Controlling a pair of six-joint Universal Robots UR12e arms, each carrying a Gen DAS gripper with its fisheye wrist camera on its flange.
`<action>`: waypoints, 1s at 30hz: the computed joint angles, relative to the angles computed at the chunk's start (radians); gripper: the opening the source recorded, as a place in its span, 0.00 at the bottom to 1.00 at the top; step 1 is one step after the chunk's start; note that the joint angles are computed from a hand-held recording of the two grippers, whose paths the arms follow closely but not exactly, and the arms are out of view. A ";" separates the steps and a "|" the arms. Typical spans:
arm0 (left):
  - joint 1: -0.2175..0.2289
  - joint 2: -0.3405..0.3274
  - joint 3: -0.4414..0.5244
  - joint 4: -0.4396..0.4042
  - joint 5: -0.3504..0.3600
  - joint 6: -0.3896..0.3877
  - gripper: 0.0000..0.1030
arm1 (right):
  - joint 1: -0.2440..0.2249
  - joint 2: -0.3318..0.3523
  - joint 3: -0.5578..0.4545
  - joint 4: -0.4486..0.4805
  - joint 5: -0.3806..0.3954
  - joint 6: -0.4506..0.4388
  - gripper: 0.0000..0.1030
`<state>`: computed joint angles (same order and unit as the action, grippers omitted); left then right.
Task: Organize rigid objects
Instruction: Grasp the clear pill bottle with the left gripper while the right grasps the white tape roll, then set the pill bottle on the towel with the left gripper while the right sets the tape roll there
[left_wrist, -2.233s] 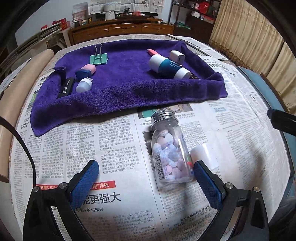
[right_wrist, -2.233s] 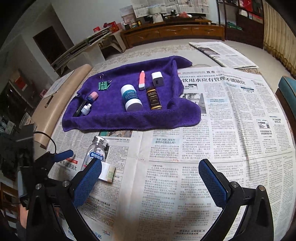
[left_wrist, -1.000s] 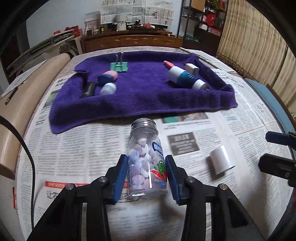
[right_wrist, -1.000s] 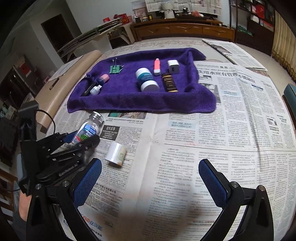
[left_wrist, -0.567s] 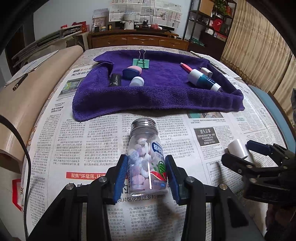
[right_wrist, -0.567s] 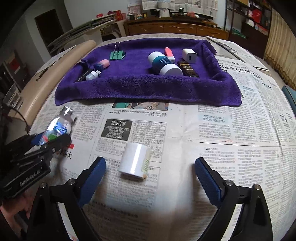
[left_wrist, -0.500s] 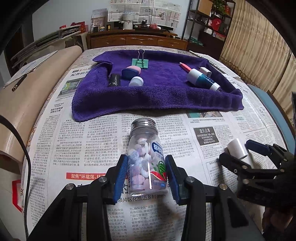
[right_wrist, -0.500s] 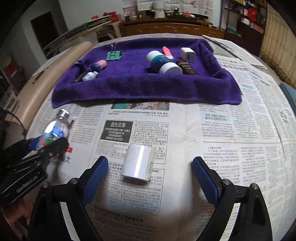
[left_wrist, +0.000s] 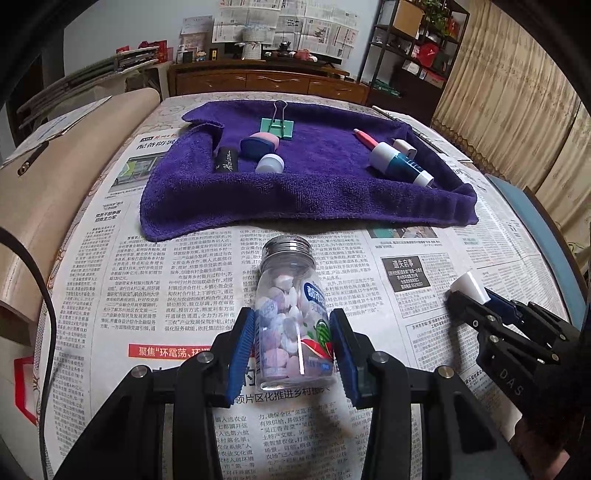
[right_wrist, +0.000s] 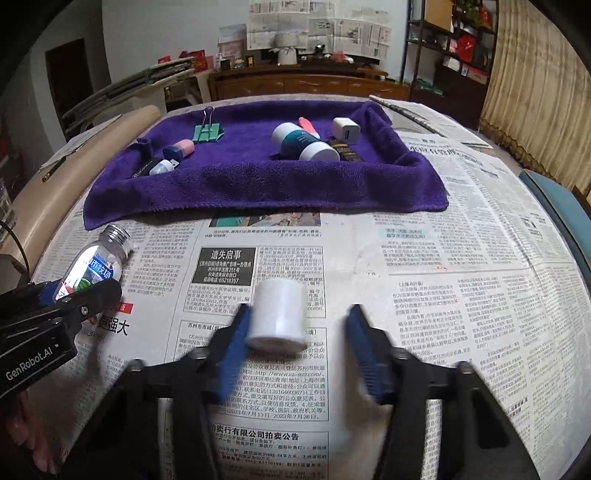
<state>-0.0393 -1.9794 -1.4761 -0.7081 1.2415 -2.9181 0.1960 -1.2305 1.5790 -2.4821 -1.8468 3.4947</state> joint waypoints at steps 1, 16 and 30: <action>0.000 0.000 0.000 0.001 -0.001 -0.001 0.39 | -0.004 -0.002 0.004 -0.012 0.013 -0.007 0.29; 0.008 0.003 0.015 0.001 -0.023 -0.012 0.38 | -0.045 -0.039 0.023 -0.013 0.119 -0.062 0.29; -0.001 -0.003 0.024 -0.025 0.006 0.014 0.37 | -0.063 -0.038 0.002 -0.028 0.174 -0.148 0.29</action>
<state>-0.0403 -1.9825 -1.4524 -0.7335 1.2476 -2.9043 0.1331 -1.2683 1.5807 -2.5101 -1.6732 3.3467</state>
